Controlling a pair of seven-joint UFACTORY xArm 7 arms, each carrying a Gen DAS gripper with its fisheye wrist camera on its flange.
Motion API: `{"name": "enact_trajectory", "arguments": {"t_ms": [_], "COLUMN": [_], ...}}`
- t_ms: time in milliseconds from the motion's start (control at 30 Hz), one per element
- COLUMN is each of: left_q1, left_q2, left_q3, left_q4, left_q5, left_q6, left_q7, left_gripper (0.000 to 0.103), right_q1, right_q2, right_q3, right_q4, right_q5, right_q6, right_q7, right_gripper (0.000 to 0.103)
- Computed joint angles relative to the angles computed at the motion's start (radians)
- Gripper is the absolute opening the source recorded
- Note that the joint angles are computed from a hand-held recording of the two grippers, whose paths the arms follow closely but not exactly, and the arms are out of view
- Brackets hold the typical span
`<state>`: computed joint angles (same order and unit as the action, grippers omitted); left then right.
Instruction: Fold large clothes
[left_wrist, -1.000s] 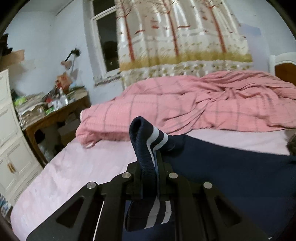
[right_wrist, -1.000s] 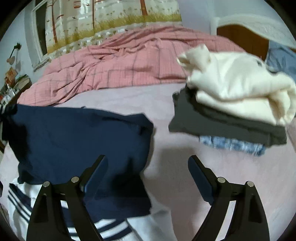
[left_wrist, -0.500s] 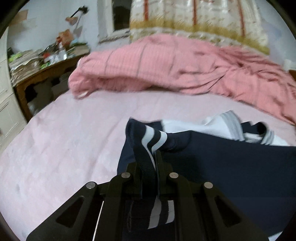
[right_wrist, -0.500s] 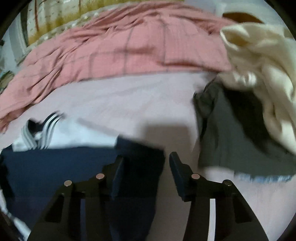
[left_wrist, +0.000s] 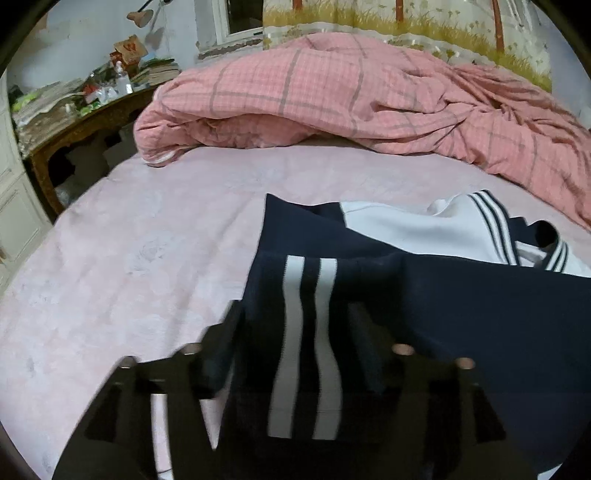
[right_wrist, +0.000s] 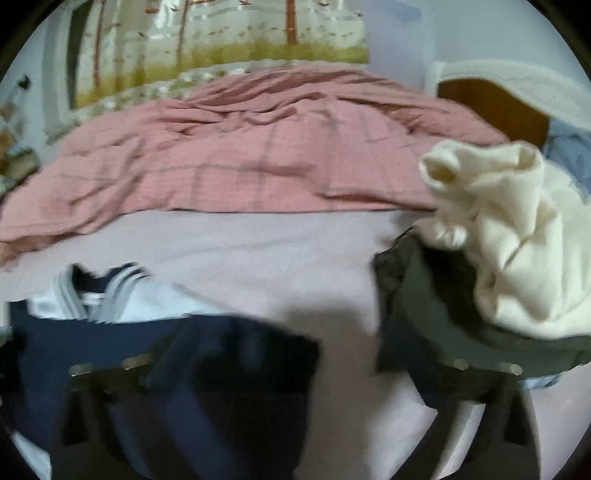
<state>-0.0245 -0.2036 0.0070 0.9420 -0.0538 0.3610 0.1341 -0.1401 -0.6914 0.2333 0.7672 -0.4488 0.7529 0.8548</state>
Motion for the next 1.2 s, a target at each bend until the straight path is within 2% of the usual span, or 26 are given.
{"name": "enact_trajectory", "arguments": {"t_ms": [67, 100, 133, 167, 200, 233, 300, 367, 433, 500, 567, 633, 667, 700, 733, 767, 800, 833, 867, 900, 933, 1000, 1133, 1200], "left_q1": [-0.014, -0.013, -0.013, -0.016, -0.019, -0.018, -0.018, -0.01, 0.011, 0.025, 0.022, 0.024, 0.015, 0.004, -0.018, -0.041, -0.072, -0.089, -0.095, -0.131, -0.179, -0.278, -0.355, -0.362], "left_q2": [0.005, 0.006, 0.007, 0.005, 0.004, 0.001, -0.002, 0.009, 0.03, 0.044, 0.047, 0.04, 0.028, 0.014, -0.012, -0.038, -0.081, -0.125, -0.163, -0.214, -0.255, -0.362, -0.571, -0.649], "left_q3": [0.012, 0.011, 0.01, 0.012, 0.015, 0.014, 0.008, -0.005, -0.025, -0.037, -0.034, -0.035, -0.026, -0.015, 0.003, 0.021, 0.044, 0.052, 0.053, 0.077, 0.113, 0.184, 0.224, 0.222], "left_q4": [0.01, 0.01, 0.011, 0.01, 0.008, 0.006, -0.009, -0.003, 0.014, 0.02, 0.021, 0.011, 0.0, -0.011, -0.025, -0.04, -0.07, -0.1, -0.125, -0.145, -0.155, -0.174, -0.196, -0.193], "left_q5": [-0.036, -0.037, -0.038, -0.049, -0.06, -0.065, -0.065, -0.026, 0.039, 0.101, 0.117, 0.142, 0.125, 0.097, 0.048, 0.003, -0.051, -0.073, -0.077, -0.095, -0.118, -0.166, -0.201, -0.202], "left_q6": [0.019, 0.019, 0.018, 0.017, 0.012, 0.007, -0.023, -0.008, 0.024, 0.03, 0.034, 0.019, -0.001, -0.019, -0.04, -0.066, -0.122, -0.183, -0.228, -0.261, -0.271, -0.268, -0.213, -0.16], "left_q7": [0.031, 0.033, 0.036, 0.048, 0.058, 0.053, 0.05, 0.04, -0.009, -0.052, -0.058, -0.071, -0.049, -0.021, 0.032, 0.079, 0.135, 0.163, 0.176, 0.207, 0.236, 0.284, 0.31, 0.313], "left_gripper": [0.06, 0.06, 0.059, 0.046, 0.038, 0.033, 0.028, 0.005, 0.003, 0.0, 0.0, 0.001, 0.001, 0.003, 0.018, 0.042, 0.052, 0.061, 0.066, 0.069, 0.076, 0.085, 0.102, 0.103], "right_q1": [0.03, 0.07, 0.087, 0.112, 0.103, 0.058, -0.038, -0.091, -0.118, -0.125, -0.069, -0.041, -0.034, -0.028, -0.018, -0.007, -0.004, -0.008, 0.0, 0.013, 0.038, 0.054, 0.105, 0.134], "right_q2": [0.041, 0.074, 0.093, 0.098, 0.075, 0.035, -0.042, -0.016, 0.017, 0.061, 0.112, 0.068, 0.03, 0.004, -0.026, -0.063, -0.097, -0.136, -0.181, -0.207, -0.246, -0.299, -0.429, -0.486], "right_q3": [-0.022, -0.061, -0.087, -0.122, -0.122, -0.08, 0.009, 0.072, 0.094, 0.094, 0.016, -0.03, -0.036, -0.033, -0.033, -0.03, -0.019, -0.006, 0.01, 0.017, 0.022, 0.041, 0.085, 0.098], "right_q4": [0.029, 0.031, 0.017, -0.005, -0.04, -0.07, -0.105, -0.055, -0.045, -0.04, -0.038, -0.068, -0.081, -0.085, -0.086, -0.093, -0.094, -0.098, -0.097, -0.09, -0.08, -0.063, -0.018, -0.006], "right_q5": [0.101, 0.125, 0.158, 0.193, 0.201, 0.167, 0.03, -0.083, -0.162, -0.207, -0.142, -0.12, -0.12, -0.115, -0.106, -0.098, -0.095, -0.098, -0.091, -0.074, -0.047, -0.007, 0.084, 0.136], "right_q6": [0.107, 0.136, 0.137, 0.112, 0.063, 0.03, -0.045, -0.005, 0.019, 0.061, 0.08, 0.05, 0.032, 0.028, 0.027, 0.019, 0.011, -0.002, -0.007, -0.003, -0.002, -0.006, 0.062, 0.13], "right_q7": [-0.066, -0.078, -0.1, -0.119, -0.097, -0.043, 0.081, 0.065, 0.074, 0.084, 0.023, 0.037, 0.045, 0.046, 0.038, 0.03, 0.029, 0.034, 0.032, 0.018, 0.002, -0.01, -0.047, -0.069], "right_gripper": [0.086, 0.069, 0.056, 0.028, 0.016, 0.012, 0.008, 0.003, 0.002, 0.002, 0.002, 0.003, 0.008, 0.023, 0.035, 0.059, 0.069, 0.07, 0.07, 0.071, 0.074, 0.088, 0.088, 0.089]}}
